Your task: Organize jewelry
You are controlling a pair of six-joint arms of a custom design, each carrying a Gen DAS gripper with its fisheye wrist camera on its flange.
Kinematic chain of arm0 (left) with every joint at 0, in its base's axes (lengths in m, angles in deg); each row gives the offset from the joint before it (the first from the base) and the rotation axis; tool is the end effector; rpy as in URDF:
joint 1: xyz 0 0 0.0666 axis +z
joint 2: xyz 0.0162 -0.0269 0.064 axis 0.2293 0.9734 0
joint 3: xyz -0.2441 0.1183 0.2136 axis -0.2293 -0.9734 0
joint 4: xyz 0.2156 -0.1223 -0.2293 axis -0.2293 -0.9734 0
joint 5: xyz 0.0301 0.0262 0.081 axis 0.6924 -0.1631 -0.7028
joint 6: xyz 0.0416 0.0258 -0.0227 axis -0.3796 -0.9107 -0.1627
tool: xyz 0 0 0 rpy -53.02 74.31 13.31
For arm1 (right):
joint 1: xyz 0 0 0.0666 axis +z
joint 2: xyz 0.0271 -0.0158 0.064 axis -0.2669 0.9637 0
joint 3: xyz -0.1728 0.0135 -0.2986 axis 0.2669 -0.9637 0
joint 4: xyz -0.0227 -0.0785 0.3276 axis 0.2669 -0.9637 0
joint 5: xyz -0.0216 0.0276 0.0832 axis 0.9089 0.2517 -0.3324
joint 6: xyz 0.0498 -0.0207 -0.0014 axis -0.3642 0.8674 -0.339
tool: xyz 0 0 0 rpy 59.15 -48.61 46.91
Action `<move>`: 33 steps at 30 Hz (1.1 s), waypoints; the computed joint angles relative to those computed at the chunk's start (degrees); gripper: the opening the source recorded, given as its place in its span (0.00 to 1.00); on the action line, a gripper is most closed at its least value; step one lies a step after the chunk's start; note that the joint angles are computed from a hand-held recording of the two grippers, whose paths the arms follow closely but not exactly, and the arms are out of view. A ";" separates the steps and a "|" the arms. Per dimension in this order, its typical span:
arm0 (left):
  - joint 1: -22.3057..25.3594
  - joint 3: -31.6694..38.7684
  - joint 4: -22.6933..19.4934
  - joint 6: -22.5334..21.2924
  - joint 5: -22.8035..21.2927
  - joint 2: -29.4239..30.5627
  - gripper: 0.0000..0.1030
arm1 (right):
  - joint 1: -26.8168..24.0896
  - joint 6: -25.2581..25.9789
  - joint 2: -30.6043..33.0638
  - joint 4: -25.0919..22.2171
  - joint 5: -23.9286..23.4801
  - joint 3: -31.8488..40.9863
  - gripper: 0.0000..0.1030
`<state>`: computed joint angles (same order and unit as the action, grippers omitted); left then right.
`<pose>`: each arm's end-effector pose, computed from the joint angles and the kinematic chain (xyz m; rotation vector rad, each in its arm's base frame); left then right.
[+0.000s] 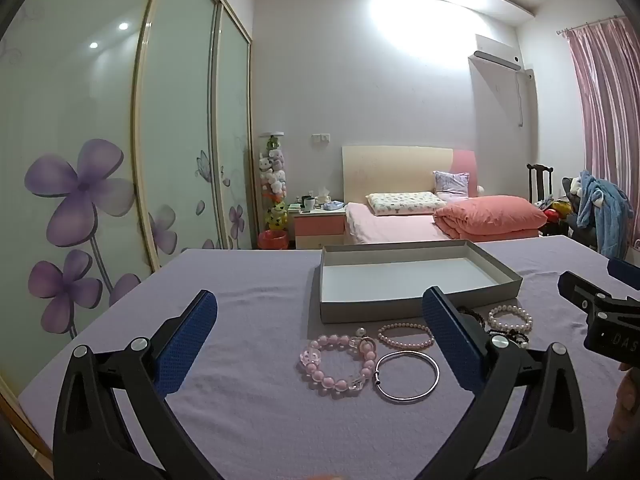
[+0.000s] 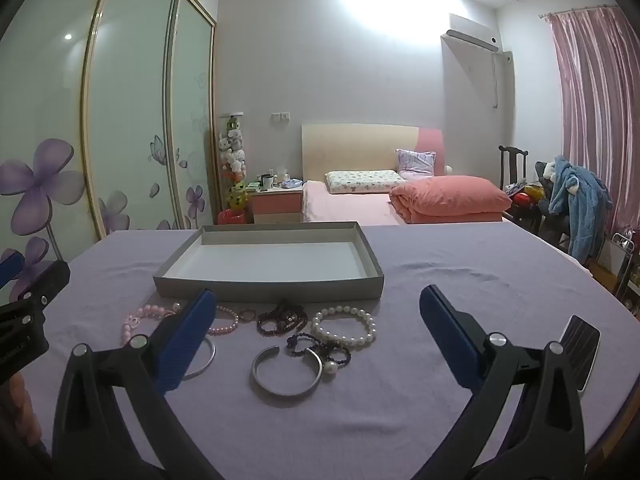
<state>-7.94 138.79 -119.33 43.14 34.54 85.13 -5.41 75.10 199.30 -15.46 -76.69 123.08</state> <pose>0.5977 -0.2067 0.4332 -0.3216 1.8140 0.3144 0.6730 0.1238 0.4387 -0.2858 1.9212 0.2304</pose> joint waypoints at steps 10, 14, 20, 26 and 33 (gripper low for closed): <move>0.00 -0.02 0.00 0.04 0.05 -0.01 0.98 | -0.01 -0.03 0.15 -0.25 -0.03 0.31 0.96; -0.05 0.07 -0.03 0.12 -0.02 0.06 0.98 | 0.01 0.02 0.19 -0.28 -0.05 0.37 0.96; -0.01 0.05 -0.11 0.16 0.10 0.01 0.98 | -0.05 0.03 0.28 -0.33 -0.01 0.53 0.96; 0.01 0.07 -0.20 0.32 0.14 0.00 0.98 | -0.01 0.02 0.25 -0.42 0.04 0.50 0.96; 0.01 0.11 -0.27 0.34 0.14 0.02 0.98 | 0.00 -0.07 -0.27 0.05 0.11 -0.49 0.96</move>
